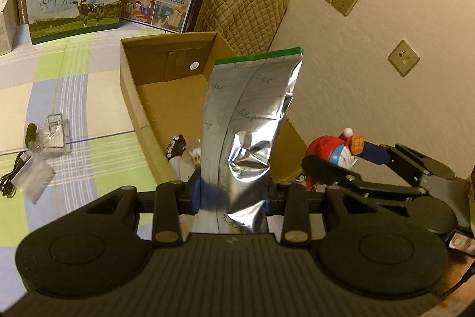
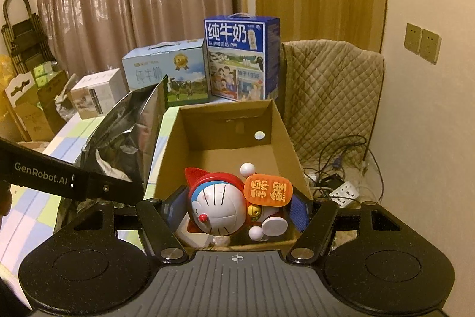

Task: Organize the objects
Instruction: 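Carry the snack bag with the left tool while the right tool carries Doraemon over the cardboard box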

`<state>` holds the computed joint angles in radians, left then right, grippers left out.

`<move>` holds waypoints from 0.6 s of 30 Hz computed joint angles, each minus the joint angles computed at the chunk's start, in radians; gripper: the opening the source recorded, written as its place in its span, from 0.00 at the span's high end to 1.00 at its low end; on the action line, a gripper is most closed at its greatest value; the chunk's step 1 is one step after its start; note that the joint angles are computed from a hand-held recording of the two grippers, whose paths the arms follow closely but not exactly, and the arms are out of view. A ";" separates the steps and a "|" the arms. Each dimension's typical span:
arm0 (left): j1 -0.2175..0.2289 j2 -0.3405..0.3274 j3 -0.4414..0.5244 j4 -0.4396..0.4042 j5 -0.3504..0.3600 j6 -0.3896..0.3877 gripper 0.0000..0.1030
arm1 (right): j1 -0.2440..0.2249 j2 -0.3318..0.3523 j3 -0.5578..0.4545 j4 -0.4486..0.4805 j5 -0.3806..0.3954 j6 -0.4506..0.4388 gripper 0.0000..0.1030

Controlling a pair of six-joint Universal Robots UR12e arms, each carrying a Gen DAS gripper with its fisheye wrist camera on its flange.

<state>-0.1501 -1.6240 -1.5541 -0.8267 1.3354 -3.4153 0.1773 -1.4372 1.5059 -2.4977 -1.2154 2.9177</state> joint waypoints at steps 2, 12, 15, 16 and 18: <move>-0.002 -0.012 0.010 0.003 0.002 -0.005 0.69 | -0.001 0.012 -0.012 0.002 0.000 -0.004 0.36; -0.008 -0.076 0.057 0.020 0.022 -0.033 0.69 | -0.011 0.071 -0.065 0.016 -0.007 0.008 0.36; -0.007 -0.093 0.067 0.027 0.018 -0.045 0.69 | -0.015 0.086 -0.076 0.021 -0.009 0.013 0.36; -0.006 -0.097 0.069 0.030 0.018 -0.048 0.69 | -0.016 0.090 -0.080 0.024 -0.008 0.014 0.36; -0.005 -0.107 0.075 0.033 0.019 -0.056 0.69 | -0.016 0.098 -0.086 0.029 -0.009 0.014 0.36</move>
